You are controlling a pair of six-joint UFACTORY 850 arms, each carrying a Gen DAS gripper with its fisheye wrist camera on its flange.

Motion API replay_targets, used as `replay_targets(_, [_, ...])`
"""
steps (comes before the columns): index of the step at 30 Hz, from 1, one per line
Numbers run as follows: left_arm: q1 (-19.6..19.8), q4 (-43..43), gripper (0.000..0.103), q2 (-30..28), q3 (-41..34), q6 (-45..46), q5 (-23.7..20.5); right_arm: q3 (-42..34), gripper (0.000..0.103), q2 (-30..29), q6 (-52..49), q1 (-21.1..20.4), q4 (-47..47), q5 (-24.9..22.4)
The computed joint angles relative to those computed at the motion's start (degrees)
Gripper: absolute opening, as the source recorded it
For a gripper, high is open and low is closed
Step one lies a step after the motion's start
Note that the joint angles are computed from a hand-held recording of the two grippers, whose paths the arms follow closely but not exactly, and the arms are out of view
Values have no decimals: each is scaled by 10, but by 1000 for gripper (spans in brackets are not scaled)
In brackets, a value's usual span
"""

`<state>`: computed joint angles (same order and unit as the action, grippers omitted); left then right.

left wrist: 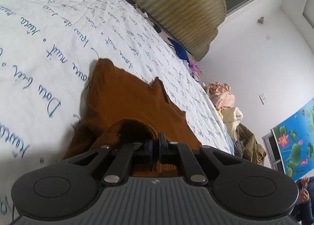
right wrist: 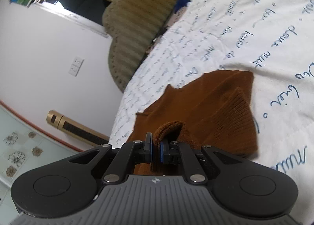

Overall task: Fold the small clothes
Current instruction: 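Lift the hem with both grippers and fold it toward the collar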

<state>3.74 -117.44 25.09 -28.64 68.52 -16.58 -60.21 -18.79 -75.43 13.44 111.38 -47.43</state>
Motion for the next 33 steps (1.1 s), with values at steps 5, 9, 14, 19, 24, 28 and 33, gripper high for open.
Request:
replay_targets(5, [7, 0, 6, -40, -33, 23, 13, -23, 12, -27, 12, 1, 3, 10])
replay_targets(9, [9, -23, 6, -75, -59, 46, 27, -48, 12, -46, 26, 4, 3, 27])
replay_targets(14, [12, -35, 6, -113, -74, 45, 30, -74, 12, -69, 72, 10, -25, 61])
replay_targets(19, [18, -17, 6, -139, -75, 16, 31, -92, 7, -85, 135, 13, -58, 85])
replay_targets(24, [21, 6, 6, -142, -82, 2, 34, -101, 8, -89, 141, 10, -78, 77])
replay_targets(28, [19, -22, 6, -147, -95, 30, 43, -108, 15, -89, 129, 12, -59, 82])
replay_targets(33, [25, 55, 6, -177, -111, -72, 53, -137, 15, -112, 203, 6, -89, 79])
